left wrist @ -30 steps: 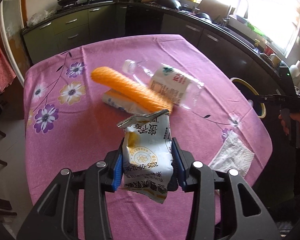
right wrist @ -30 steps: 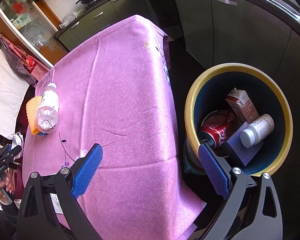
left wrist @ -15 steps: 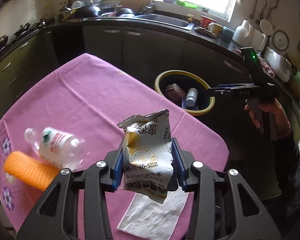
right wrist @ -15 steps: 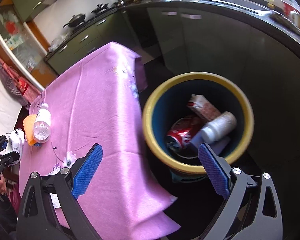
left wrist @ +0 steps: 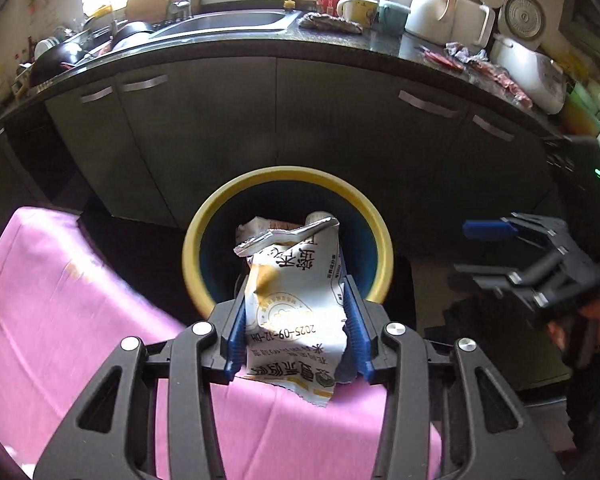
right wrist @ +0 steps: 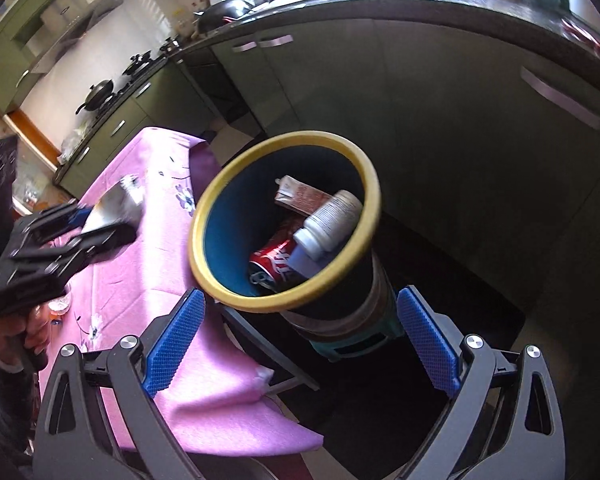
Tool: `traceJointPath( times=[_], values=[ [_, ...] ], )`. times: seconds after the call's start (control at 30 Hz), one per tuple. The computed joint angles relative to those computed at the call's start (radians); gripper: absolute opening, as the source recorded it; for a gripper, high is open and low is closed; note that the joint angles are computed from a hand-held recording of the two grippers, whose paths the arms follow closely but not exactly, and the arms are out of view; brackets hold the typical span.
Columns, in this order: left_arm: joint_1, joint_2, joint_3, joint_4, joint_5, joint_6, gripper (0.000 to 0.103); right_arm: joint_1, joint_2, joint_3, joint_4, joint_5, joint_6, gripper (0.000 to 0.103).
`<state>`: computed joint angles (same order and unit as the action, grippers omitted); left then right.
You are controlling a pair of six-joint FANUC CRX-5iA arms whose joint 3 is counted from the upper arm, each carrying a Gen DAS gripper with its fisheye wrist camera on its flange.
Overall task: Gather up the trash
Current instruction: 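Carry the snack wrapper over the bin and open the left tool, then grasp the Nongfu Spring water bottle around its label with the right tool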
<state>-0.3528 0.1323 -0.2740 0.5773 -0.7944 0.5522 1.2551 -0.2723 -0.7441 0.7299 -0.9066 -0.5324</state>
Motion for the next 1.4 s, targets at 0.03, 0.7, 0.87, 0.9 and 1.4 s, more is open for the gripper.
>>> traceJointPath(
  times=[0.03,0.7,0.87,0.9,1.4],
  values=[
    [-0.02,0.032,0.027,-0.018,0.014,0.028,0.041,0.003,-0.007,-0.008,-0.008,-0.001,-0.007,0.096],
    [-0.025,0.006,0.0,-0.052,0.125,0.12,0.07,0.026,-0.004,0.008,-0.07,-0.045,-0.007,0.096],
    [0.12,-0.2,-0.216,0.179,0.135,-0.071,0.08,-0.009,0.076,0.093,-0.118,-0.017,0.12,0.096],
    [0.16,-0.245,-0.257,0.217,0.135,-0.106,0.082,-0.019,0.102,0.124,-0.129,-0.014,0.161,0.096],
    [0.814,-0.525,-0.552,0.623,0.196,-0.43,0.092,-0.131,0.697,0.994,-0.425,-0.008,1.073,0.083]
  ],
)
